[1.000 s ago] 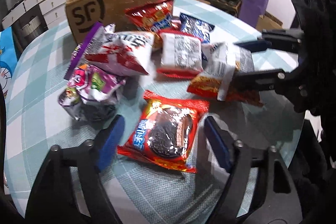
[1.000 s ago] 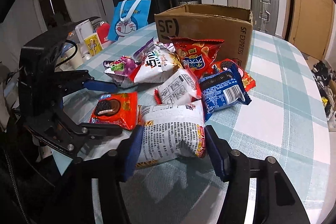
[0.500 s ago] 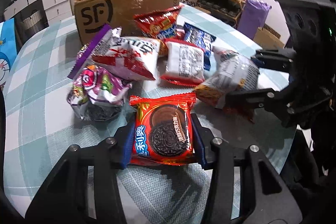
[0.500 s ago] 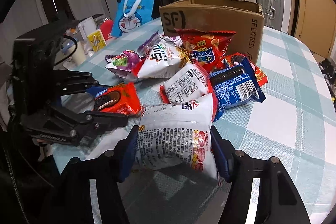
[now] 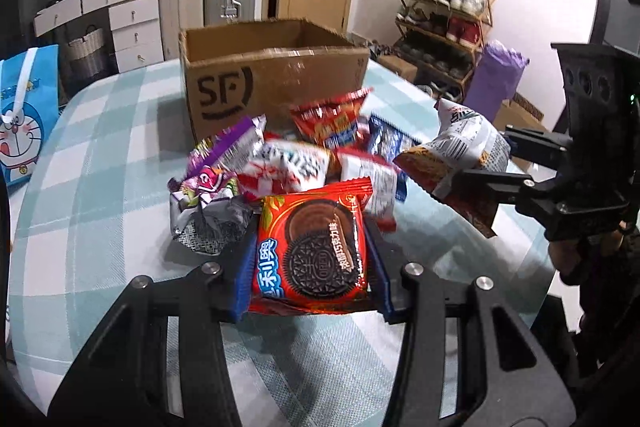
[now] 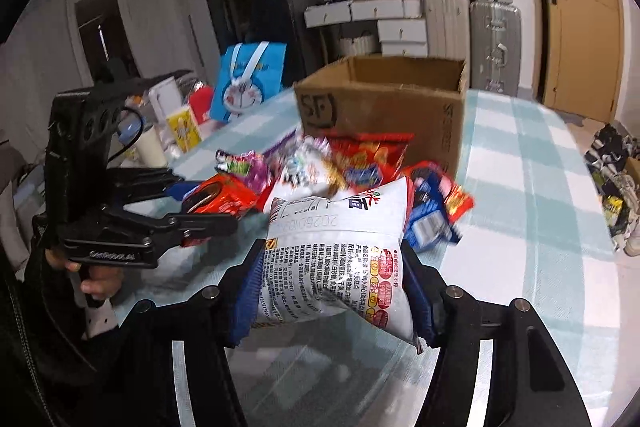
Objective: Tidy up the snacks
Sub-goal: 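Carry both packs into the cardboard box and open both grippers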
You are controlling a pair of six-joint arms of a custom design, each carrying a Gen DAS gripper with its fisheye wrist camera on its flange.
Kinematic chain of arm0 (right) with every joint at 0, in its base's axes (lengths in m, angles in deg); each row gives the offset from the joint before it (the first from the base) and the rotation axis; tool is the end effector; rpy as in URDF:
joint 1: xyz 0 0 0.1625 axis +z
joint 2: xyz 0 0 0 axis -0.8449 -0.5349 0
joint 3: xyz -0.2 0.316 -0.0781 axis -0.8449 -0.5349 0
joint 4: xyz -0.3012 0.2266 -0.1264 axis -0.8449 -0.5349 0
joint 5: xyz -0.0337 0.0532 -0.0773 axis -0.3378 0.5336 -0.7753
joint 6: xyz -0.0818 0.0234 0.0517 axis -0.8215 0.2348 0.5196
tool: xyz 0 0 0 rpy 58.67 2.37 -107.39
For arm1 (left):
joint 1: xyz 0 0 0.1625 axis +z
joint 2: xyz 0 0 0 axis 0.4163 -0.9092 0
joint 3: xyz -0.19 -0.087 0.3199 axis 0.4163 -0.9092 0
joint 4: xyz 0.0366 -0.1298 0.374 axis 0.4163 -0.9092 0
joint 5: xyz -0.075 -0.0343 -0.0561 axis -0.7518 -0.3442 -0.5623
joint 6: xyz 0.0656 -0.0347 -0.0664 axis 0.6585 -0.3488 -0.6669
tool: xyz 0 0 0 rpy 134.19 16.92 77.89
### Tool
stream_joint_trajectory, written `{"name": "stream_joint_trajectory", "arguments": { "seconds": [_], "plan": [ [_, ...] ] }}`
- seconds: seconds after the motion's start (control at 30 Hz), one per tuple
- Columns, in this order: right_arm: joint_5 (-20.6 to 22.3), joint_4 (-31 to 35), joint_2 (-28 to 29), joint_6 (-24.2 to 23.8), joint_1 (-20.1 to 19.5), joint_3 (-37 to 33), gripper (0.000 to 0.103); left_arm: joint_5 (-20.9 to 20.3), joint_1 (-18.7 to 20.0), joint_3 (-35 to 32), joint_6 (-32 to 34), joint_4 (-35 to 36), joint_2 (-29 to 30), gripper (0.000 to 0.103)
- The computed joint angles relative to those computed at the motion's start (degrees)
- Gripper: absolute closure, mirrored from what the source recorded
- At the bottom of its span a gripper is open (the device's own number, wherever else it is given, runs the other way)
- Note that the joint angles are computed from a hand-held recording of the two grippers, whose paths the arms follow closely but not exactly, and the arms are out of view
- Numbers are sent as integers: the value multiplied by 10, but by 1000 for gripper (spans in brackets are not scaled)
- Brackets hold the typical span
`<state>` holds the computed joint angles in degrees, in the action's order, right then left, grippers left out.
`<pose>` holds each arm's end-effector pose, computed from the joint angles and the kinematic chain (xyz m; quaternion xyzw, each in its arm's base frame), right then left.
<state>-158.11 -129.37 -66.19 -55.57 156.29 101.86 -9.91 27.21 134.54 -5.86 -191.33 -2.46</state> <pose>0.1962 -0.5511 0.1615 0.2945 -0.8779 0.3324 0.1792 -0.2234 -0.5709 0.1863 0.3596 0.8813 -0.2557 0.1692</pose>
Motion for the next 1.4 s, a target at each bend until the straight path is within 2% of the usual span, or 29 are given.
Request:
{"name": "stream_joint_trajectory", "arguments": {
  "seconds": [0.13, 0.3, 0.43, 0.6, 0.97, 1.23, 1.4],
  "plan": [
    [2, -25, 4, 5, 0, -10, 40, 4, -2, -9, -15, -15, -7, 59],
    [-18, -65, 17, 16, 7, -32, 40, 20, -8, -24, -28, -36, -8, 59],
    [-23, -61, 19, 28, 9, -54, 40, 17, -8, -47, -36, -31, -9, 59],
    [-24, -52, 21, 30, 11, -80, 40, 33, -9, -87, -26, -25, 10, 59],
    [-32, -9, 53, 30, 22, -165, 40, 78, -12, -206, 23, -41, 96, 59],
    [-43, 38, 104, 29, 26, -260, 39, 77, 4, -339, 20, 8, 187, 59],
    [-48, 76, 138, 36, 23, -327, 39, 92, 9, -438, 35, 41, 256, 59]
  ]
}}
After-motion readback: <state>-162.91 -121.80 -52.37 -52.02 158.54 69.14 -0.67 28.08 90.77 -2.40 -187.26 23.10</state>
